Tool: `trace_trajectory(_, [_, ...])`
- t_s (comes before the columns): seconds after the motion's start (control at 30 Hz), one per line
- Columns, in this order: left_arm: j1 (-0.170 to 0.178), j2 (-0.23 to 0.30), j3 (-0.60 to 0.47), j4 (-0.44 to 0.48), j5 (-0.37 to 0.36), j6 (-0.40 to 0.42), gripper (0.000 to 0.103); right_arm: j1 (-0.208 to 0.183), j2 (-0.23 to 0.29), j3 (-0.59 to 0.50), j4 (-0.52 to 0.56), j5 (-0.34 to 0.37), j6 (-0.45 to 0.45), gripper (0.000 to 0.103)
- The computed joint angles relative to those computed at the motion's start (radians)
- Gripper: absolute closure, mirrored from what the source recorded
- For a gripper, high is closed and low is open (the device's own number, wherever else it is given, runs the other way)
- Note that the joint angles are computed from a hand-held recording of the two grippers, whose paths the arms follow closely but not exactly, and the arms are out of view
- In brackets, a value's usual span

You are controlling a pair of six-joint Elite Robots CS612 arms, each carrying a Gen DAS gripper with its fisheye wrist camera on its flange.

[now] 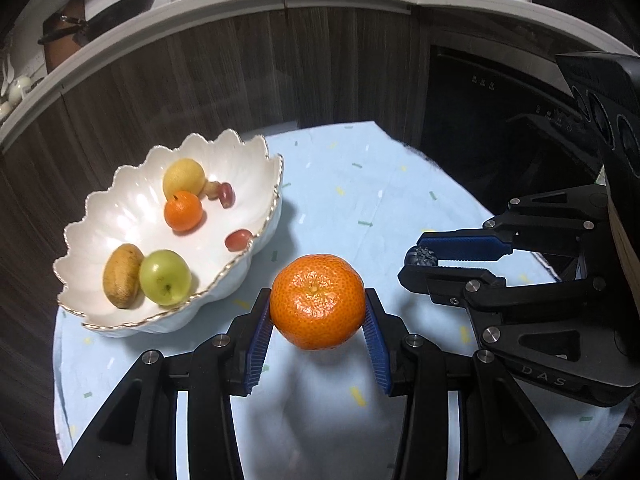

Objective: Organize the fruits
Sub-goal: 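Carry the mandarin with the left tool and the blueberry with the right tool over the bowl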

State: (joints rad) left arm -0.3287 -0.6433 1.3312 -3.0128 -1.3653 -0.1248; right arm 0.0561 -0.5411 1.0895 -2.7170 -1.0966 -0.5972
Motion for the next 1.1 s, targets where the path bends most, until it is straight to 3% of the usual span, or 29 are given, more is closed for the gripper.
trace_trajectory(0.57, [0.022,-0.066,0.084,-0.078,0.014,-0.041,0.060,0.025,-0.046,0.032,-0.059,0.005,-0.003,0.081])
trace_trajectory(1.1, [0.070,-0.080,0.073,-0.087,0.045,-0.061,0.060,0.063,-0.022,-0.050,-0.047,0.030,0.024,0.081])
